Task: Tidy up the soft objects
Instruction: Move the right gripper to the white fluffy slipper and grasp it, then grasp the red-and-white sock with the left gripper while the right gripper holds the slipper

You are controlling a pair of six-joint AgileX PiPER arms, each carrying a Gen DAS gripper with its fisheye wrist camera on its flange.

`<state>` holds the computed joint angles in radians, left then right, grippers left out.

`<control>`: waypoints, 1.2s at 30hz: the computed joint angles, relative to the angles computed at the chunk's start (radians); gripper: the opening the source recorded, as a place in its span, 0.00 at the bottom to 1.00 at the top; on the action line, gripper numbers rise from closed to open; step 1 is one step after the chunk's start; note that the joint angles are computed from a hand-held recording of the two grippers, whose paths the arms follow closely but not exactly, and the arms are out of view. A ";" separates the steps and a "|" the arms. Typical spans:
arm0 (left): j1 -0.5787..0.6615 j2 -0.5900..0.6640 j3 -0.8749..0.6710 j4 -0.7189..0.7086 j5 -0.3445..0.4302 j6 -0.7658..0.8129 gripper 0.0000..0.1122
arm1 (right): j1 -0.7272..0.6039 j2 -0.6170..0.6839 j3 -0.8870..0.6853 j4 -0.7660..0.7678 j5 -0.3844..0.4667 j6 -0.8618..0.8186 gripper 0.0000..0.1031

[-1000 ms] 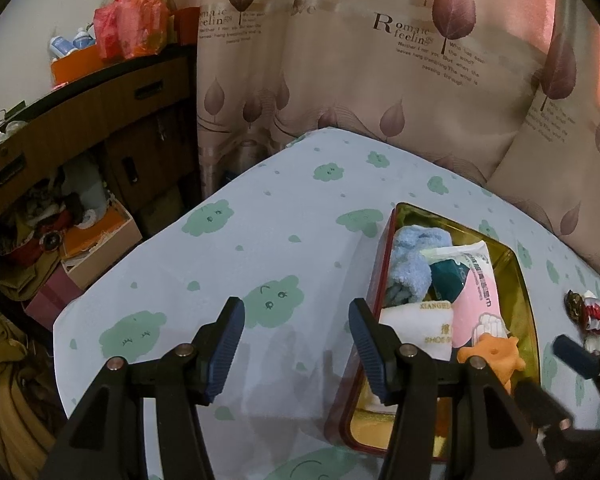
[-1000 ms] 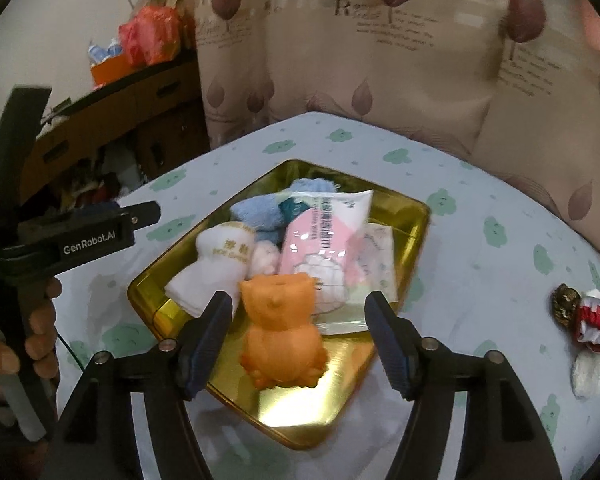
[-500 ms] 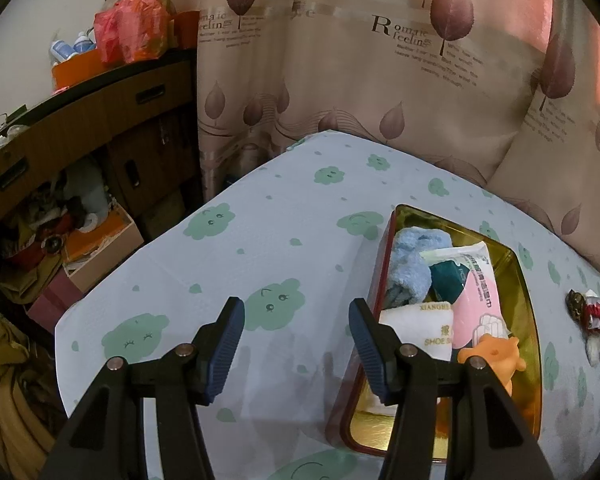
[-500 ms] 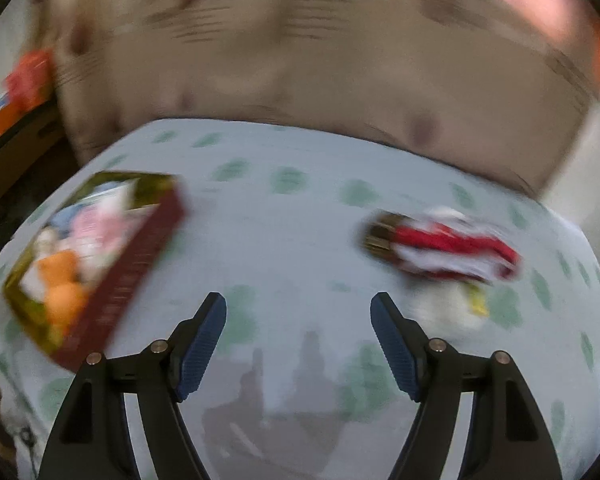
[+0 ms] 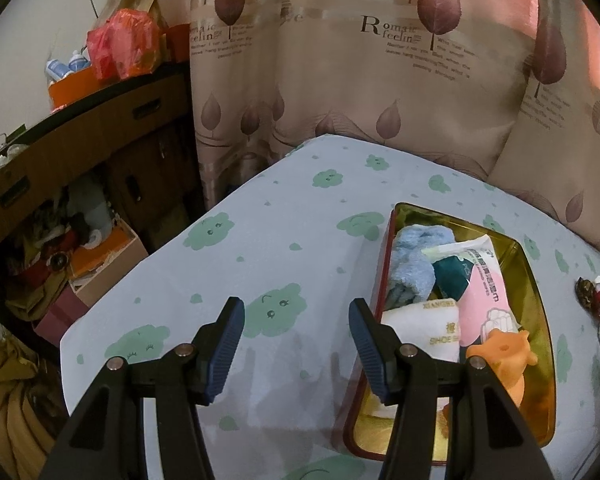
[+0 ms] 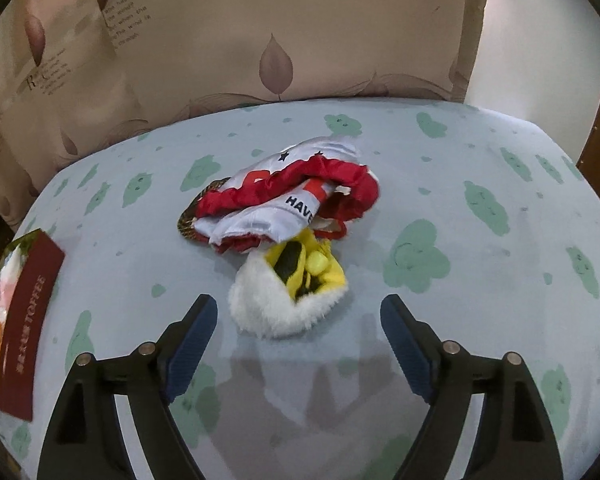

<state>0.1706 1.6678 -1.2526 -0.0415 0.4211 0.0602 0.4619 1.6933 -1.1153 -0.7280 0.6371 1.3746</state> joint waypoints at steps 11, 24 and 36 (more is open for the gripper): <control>-0.059 -0.024 0.025 0.111 -0.005 -0.071 0.50 | -0.045 0.011 0.059 -0.037 -0.155 0.031 0.36; -0.277 -0.074 -0.051 -0.098 0.126 0.136 0.50 | 0.006 -0.205 0.290 -0.131 -0.007 0.119 0.31; -0.634 0.187 -0.365 -0.190 0.295 0.171 0.56 | -0.046 -0.264 0.377 -0.129 -0.001 0.079 0.31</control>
